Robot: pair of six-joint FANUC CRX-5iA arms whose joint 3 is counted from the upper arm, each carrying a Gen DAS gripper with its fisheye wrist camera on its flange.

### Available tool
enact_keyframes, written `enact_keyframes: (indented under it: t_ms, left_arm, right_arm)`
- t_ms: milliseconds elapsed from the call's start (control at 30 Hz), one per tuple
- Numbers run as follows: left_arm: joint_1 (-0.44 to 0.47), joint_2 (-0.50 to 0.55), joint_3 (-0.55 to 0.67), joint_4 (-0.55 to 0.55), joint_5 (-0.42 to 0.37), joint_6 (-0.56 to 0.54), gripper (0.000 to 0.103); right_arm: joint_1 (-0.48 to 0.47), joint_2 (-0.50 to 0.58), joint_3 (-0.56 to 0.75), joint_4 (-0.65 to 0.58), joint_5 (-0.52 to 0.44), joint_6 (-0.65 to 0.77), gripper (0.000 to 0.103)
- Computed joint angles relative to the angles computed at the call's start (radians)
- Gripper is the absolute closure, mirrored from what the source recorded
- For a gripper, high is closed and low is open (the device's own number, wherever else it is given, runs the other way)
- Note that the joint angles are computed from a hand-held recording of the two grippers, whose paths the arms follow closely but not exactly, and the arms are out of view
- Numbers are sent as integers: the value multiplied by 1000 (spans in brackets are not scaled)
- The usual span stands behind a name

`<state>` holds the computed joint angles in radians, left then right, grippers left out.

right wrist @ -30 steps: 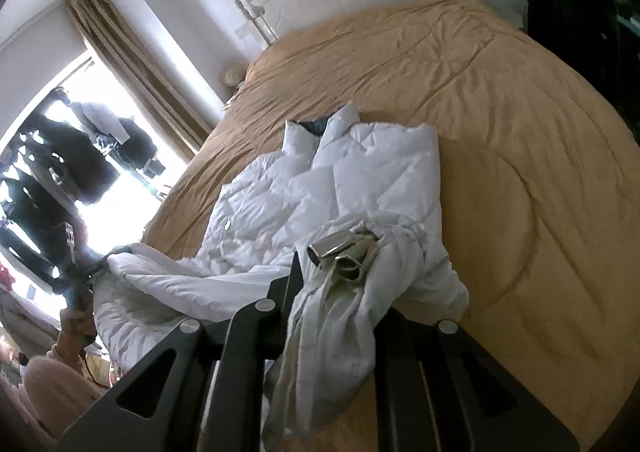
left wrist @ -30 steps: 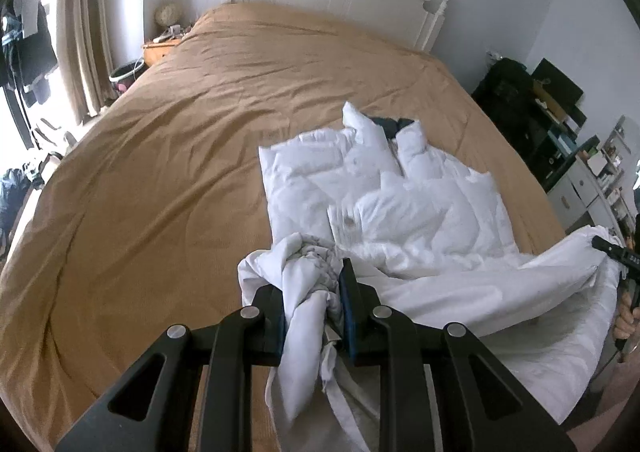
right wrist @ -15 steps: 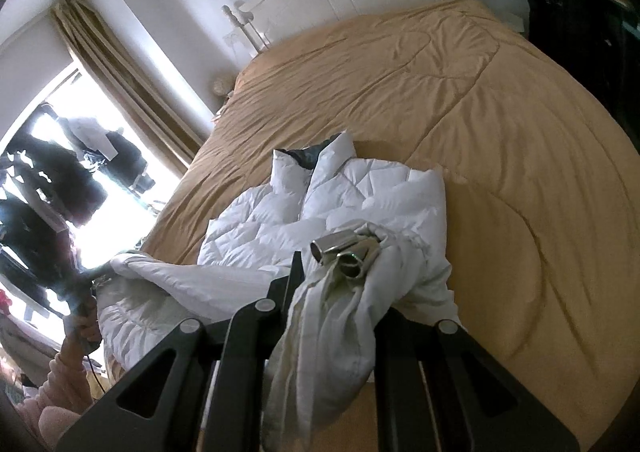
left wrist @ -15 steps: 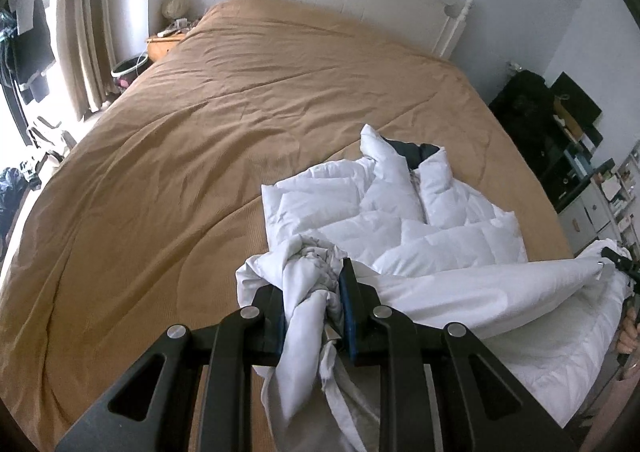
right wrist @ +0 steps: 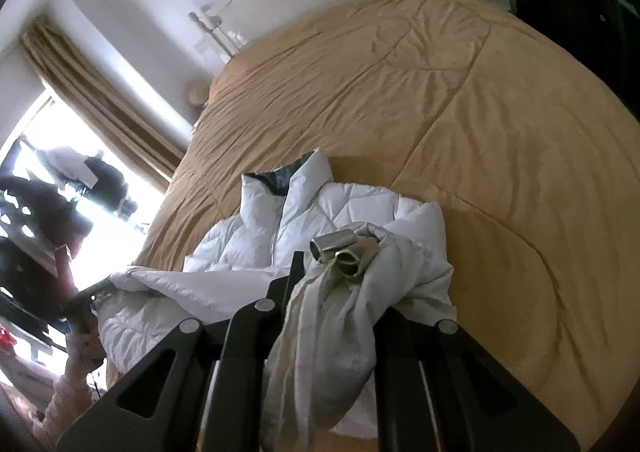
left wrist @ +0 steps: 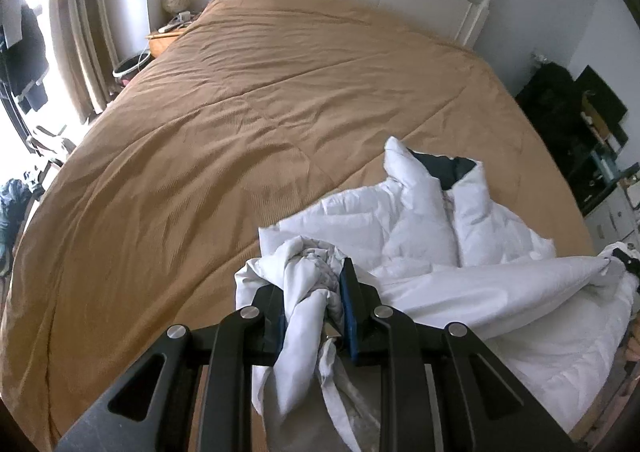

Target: Fold large clothes

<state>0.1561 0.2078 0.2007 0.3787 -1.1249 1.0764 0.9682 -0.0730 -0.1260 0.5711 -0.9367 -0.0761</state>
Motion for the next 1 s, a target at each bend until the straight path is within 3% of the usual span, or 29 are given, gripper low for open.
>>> enact_keyframes:
  t_ms: [433,667,867,1000]
  left_arm:
    - [-101,236,206,-171,15,124,79]
    - [-132,342,269,-242,23,242,76]
    - [-143,385,292,-269,40,293,72]
    - [-149,380,269,-283,82,306,71]
  right_arm:
    - [-177,119,16,-141,131,65,90]
    - [-252,162,-82,-194,306,-35,90]
    - [-277,219,-45,-229,315,11,90]
    - [-278,212,-75,-193,351,-49,89]
